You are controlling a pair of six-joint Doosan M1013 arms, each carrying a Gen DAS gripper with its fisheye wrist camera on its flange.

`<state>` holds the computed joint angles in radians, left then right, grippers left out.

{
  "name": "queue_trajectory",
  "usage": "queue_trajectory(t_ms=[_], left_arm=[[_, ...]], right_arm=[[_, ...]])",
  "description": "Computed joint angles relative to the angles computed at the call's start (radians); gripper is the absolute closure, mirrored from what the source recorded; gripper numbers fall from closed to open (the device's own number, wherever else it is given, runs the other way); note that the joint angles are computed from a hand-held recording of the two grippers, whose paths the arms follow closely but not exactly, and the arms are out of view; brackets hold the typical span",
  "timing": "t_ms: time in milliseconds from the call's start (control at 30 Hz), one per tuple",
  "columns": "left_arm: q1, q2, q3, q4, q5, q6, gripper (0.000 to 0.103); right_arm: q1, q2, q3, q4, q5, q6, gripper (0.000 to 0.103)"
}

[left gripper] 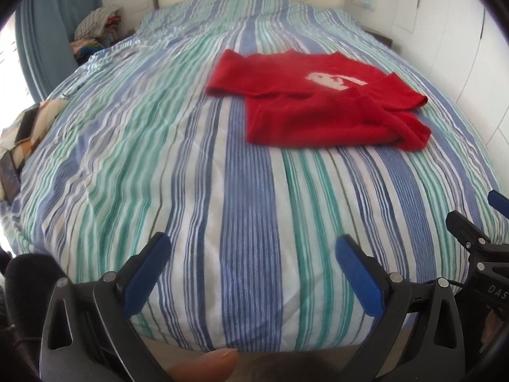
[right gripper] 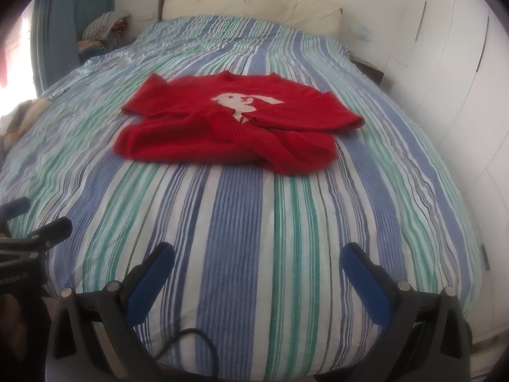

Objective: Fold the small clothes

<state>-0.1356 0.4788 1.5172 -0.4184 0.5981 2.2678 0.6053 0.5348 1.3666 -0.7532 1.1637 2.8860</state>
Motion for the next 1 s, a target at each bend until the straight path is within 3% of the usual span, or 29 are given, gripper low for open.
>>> queue_trajectory(t_ms=[200, 333, 433, 600, 767, 1000], left_arm=[[0.008, 0.011, -0.011, -0.009, 0.001, 0.01, 0.0], [0.012, 0.035, -0.05, 0.029, 0.067, -0.058, 0.0], [0.012, 0.042, -0.058, 0.043, 0.065, -0.083, 0.0], [0.016, 0.065, -0.104, 0.05, 0.089, -0.082, 0.0], [0.025, 0.069, -0.125, 0.003, 0.077, -0.04, 0.0], [0.022, 0.141, -0.253, -0.01, 0.169, -0.019, 0.0]], right_arm=[[0.001, -0.005, 0.006, -0.01, 0.011, -0.001, 0.0], [-0.004, -0.015, 0.023, -0.011, 0.014, 0.026, 0.0], [-0.008, -0.019, 0.031, -0.014, 0.007, 0.03, 0.0], [-0.047, -0.05, 0.066, -0.033, -0.102, -0.039, 0.0], [-0.072, -0.063, 0.057, -0.089, -0.078, -0.017, 0.0], [-0.141, -0.054, 0.039, -0.068, -0.188, -0.171, 0.0]])
